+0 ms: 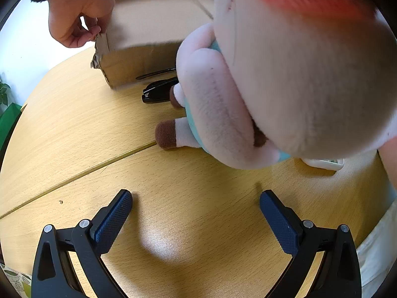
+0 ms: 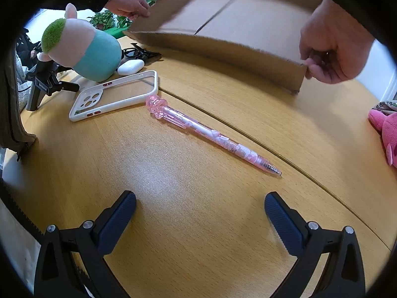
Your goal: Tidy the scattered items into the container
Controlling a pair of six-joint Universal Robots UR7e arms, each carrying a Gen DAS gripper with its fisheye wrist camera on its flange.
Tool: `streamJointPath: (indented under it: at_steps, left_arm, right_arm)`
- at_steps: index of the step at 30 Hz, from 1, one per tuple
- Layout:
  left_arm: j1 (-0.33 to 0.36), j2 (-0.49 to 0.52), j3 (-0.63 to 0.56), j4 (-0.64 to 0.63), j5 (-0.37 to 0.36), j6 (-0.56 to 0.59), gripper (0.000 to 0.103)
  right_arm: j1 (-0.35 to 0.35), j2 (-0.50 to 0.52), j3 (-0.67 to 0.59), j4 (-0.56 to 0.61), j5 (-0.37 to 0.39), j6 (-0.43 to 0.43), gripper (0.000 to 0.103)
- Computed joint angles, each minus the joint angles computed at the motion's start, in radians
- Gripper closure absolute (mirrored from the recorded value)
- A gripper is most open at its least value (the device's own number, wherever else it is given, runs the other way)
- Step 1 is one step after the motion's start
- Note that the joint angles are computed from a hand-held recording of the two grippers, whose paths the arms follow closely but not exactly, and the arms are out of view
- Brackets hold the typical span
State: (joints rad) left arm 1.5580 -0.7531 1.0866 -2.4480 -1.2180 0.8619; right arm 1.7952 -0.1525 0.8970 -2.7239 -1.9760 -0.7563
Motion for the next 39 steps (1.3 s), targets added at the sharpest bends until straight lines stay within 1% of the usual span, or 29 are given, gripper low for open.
streamJointPath:
  at_steps: [28,31,35,39]
  left_arm:
    - [0.0,-0.014,0.025,-0.009,-0.002,0.005,0.0]
    - [-0.001,-0.019,0.038,-0.022,0.002,-0.003,0.0]
    - [-0.004,-0.029,0.063,-0.052,0.015,-0.027,0.0]
    - [-0.012,-0.04,0.103,-0.106,0.042,-0.072,0.0]
  right_arm:
    - [-0.002,0.002,-0.005,0.005,0.003,-0.005,0.0]
    - [0.007,0.026,-0.03,-0.023,-0.034,0.055,0.0]
    - [0.035,0.106,-0.13,-0.068,-0.143,0.207,0.0]
    - [0.062,0.194,-0.251,-0.076,-0.249,0.344,0.0]
